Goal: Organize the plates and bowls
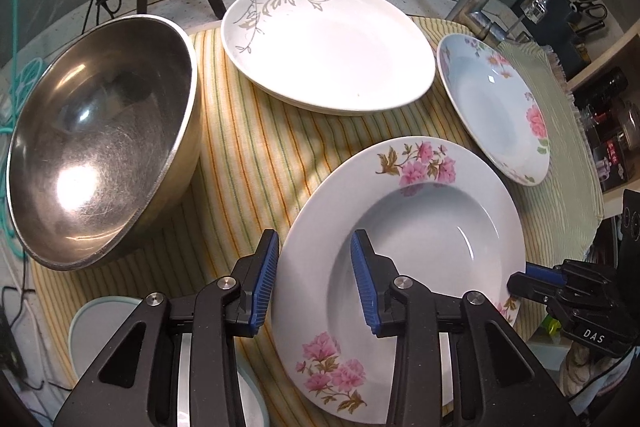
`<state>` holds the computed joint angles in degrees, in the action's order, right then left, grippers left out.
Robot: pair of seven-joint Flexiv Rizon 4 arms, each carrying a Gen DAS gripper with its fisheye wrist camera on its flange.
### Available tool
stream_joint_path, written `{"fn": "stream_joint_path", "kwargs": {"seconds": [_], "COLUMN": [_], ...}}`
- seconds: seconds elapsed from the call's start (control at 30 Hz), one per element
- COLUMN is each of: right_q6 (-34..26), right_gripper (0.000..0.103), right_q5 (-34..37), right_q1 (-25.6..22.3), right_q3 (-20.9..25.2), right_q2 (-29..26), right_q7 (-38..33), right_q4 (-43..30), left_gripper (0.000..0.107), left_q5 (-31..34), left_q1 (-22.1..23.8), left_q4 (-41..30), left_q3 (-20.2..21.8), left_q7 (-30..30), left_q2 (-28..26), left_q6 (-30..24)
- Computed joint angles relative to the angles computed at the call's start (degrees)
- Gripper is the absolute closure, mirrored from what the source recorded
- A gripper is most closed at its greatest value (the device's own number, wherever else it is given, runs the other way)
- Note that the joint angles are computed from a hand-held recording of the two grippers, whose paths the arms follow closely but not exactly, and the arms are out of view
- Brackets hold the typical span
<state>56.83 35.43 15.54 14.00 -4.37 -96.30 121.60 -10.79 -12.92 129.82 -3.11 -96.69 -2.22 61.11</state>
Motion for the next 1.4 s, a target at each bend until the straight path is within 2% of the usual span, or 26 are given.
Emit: {"fn": "stream_joint_path", "kwargs": {"seconds": [0.53, 1.03, 1.13, 1.17, 1.23, 1.27, 1.3, 1.4], "right_q6": [-0.7, -0.38, 1.02, 1.68, 2.71, 3.27, 3.92, 4.61], "right_gripper": [0.083, 0.081, 0.081, 0.079, 0.068, 0.054, 0.044, 0.043], "right_q5": [1.66, 2.3, -0.02, -0.96, -2.24, -2.75, -3.16, -3.18], "right_q1": [1.66, 3.23, 3.38, 3.5, 3.5, 3.42, 3.37, 2.96], "right_q3": [-0.19, -0.24, -0.1, -0.03, -0.27, -0.46, -0.66, -1.81], "right_q2": [4.46, 4.87, 5.63, 5.97, 6.6, 7.05, 7.35, 8.34], "right_q7": [0.84, -1.06, -0.28, 0.07, 0.24, 0.29, 0.36, -0.79], "right_q4": [4.83, 5.86, 6.97, 7.45, 8.11, 8.53, 8.82, 8.94], "left_gripper": [0.072, 0.072, 0.071, 0.071, 0.071, 0.071, 0.071, 0.064], "left_q5": [1.64, 4.17, 3.29, 3.0, 3.27, 3.34, 2.89, 2.34], "left_q1": [-1.98, -2.58, -2.52, -2.5, -2.49, -2.51, -2.56, -2.72], "left_q4": [0.2, 0.77, 0.7, 0.73, 0.61, 0.56, 0.64, 0.6], "left_q3": [-1.06, -1.24, -1.17, -1.15, -1.14, -1.15, -1.19, -1.29], "left_q7": [-1.37, -5.06, -4.98, -5.07, -5.55, -5.95, -5.99, -6.92], "left_q2": [0.97, 1.51, 1.4, 1.4, 1.45, 1.52, 1.6, 1.83], "left_q6": [-1.06, -0.31, -0.56, -0.48, -0.33, -0.27, 0.06, 1.23]}}
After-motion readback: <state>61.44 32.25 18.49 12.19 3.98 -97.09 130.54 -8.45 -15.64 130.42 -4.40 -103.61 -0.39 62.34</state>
